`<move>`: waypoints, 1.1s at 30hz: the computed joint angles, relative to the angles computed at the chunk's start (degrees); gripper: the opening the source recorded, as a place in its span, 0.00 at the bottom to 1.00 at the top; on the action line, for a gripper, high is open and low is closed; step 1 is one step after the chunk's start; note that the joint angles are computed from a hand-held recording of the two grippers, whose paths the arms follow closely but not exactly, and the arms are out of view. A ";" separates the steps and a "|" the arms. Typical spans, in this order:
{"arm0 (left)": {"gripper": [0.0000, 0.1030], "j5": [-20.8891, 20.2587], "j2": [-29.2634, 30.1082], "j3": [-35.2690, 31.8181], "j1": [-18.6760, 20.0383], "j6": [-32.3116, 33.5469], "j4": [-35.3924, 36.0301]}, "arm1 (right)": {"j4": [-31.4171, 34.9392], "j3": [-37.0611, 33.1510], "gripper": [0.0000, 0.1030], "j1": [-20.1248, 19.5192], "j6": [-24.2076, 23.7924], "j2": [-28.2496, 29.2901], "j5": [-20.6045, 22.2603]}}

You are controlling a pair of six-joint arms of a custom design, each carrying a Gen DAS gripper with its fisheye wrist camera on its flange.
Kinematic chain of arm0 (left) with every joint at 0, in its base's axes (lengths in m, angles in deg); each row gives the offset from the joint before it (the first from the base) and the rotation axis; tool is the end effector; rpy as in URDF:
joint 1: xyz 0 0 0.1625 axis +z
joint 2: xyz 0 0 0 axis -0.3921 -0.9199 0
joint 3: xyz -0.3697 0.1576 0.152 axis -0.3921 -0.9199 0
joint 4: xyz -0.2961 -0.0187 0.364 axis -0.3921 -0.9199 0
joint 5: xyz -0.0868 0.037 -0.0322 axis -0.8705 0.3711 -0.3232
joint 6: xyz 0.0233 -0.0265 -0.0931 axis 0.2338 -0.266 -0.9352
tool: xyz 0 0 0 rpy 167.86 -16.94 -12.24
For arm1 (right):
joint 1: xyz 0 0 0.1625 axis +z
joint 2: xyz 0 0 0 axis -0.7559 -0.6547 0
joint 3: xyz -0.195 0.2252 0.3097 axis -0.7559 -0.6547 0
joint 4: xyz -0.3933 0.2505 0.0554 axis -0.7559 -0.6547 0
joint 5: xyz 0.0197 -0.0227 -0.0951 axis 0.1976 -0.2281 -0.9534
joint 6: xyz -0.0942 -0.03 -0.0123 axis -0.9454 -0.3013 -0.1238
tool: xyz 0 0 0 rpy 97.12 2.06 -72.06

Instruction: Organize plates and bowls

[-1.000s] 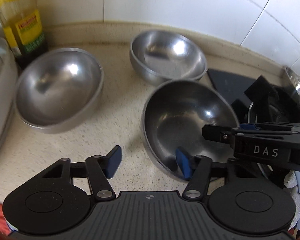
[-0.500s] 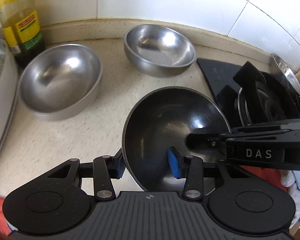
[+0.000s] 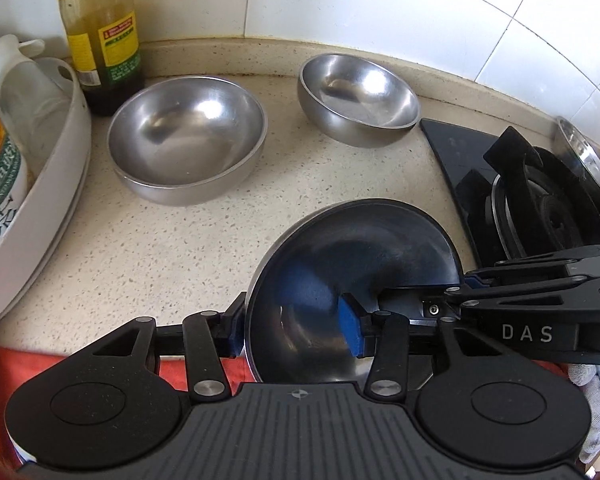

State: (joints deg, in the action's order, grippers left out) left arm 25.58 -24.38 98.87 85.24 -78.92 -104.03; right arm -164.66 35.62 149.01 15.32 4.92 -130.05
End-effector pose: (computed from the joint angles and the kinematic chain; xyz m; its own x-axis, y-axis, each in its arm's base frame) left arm -0.2239 -0.8296 0.2465 -0.7739 0.3018 -0.5568 0.4670 0.8658 -0.1798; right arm 0.2459 -0.7913 0.1337 -0.9517 -0.1359 0.2753 -0.2126 0.9386 -0.2716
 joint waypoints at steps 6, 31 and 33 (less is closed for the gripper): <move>0.52 0.46 -0.30 0.56 -0.01 -0.47 -0.28 | 0.25 -0.23 0.19 -0.01 -0.52 0.07 0.08; 0.73 4.95 -0.33 -0.23 0.24 0.19 -6.72 | -3.41 -3.83 0.24 1.03 -4.48 0.82 -5.12; 0.76 5.81 0.02 -0.88 0.38 -0.77 -7.12 | -3.77 -5.07 0.24 1.30 -5.63 1.61 -5.17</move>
State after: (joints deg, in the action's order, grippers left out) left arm 31.39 -24.36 97.99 85.62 -79.69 -111.15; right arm -168.43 30.55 150.31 9.69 6.52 -135.22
